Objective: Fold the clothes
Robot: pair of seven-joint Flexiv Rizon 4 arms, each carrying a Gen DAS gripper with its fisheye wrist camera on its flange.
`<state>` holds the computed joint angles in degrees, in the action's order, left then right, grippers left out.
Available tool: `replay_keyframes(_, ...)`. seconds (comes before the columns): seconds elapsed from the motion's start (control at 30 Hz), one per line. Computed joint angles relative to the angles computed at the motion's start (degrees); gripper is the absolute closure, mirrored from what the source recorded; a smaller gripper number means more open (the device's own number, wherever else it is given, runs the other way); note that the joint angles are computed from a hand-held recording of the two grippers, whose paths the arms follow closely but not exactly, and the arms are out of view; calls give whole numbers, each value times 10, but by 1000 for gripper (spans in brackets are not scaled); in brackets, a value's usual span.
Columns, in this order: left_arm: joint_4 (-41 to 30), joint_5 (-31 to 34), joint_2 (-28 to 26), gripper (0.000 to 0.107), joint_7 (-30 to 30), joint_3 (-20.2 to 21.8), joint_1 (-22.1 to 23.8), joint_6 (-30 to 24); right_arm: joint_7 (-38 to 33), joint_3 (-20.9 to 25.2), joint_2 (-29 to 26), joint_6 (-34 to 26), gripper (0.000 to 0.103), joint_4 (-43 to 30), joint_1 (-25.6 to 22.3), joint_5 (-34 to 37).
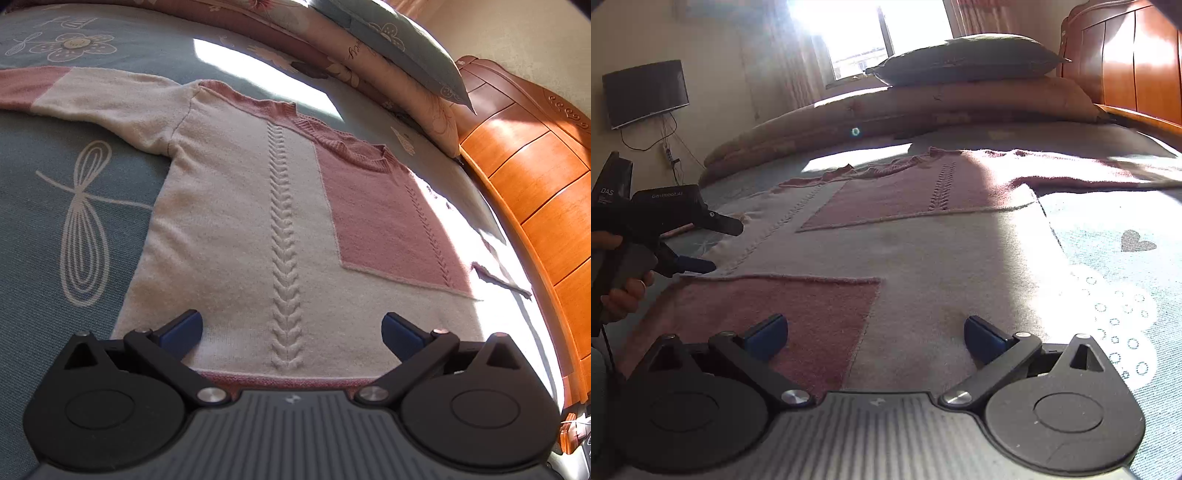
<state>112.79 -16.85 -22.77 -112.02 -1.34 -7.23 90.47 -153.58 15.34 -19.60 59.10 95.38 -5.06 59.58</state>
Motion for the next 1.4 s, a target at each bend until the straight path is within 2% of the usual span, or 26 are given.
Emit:
replay_keyframes(0.03,-5,1,4,4,2,4,-1,-19,41,-6,12,-31,0,0,3,-26)
replay_keyframes(0.07,-13,3,7,4,2,10,-3,-37,47,-3,23,-70,0,-5,-6,-24)
replay_keyframes(0.13,-37,18,8,4,-4,32,-10,-58,-15,4,42,-119,0,-15,-21,18)
replay_keyframes(0.2,-60,27,7,4,-1,37,0,-60,-88,6,51,-126,0,-23,-9,40)
replay_keyframes(0.3,-97,-11,-5,4,50,-19,62,-50,-120,0,22,-132,0,-57,25,47)
replay_keyframes(0.37,-140,-32,-27,4,80,-38,86,-63,-96,-4,-10,-127,0,-81,48,32)
replay_keyframes(0.43,-194,-47,-59,4,104,-48,100,-88,-64,-3,-41,-125,0,-104,62,12)
replay_keyframes(0.53,-303,-54,-132,4,113,-36,100,-143,-2,0,-76,-158,0,-121,58,-21)
replay_keyframes(0.6,-363,-62,-178,4,111,-36,101,-164,-37,22,-79,-158,0,-115,31,1)
replay_keyframes(0.73,-469,-77,-263,4,87,-36,100,-190,-38,27,-80,-153,0,-113,30,-14)
replay_keyframes(0.83,-556,-62,-319,4,69,-20,91,-227,-37,30,-79,-144,0,-110,30,-18)
replay_keyframes(0.97,-646,-22,-369,4,37,15,80,-281,-42,33,-76,-129,0,-104,32,-24)
replay_keyframes(1.13,-710,1,-411,4,18,13,88,-298,-38,36,-78,-129,0,-106,28,-24)
replay_keyframes(1.27,-750,20,-427,5,-1,36,83,-308,-36,37,-78,-129,0,-106,27,-23)
replay_keyframes(1.4,-640,42,-357,5,24,11,95,-235,-35,38,-78,-128,0,-106,27,-23)
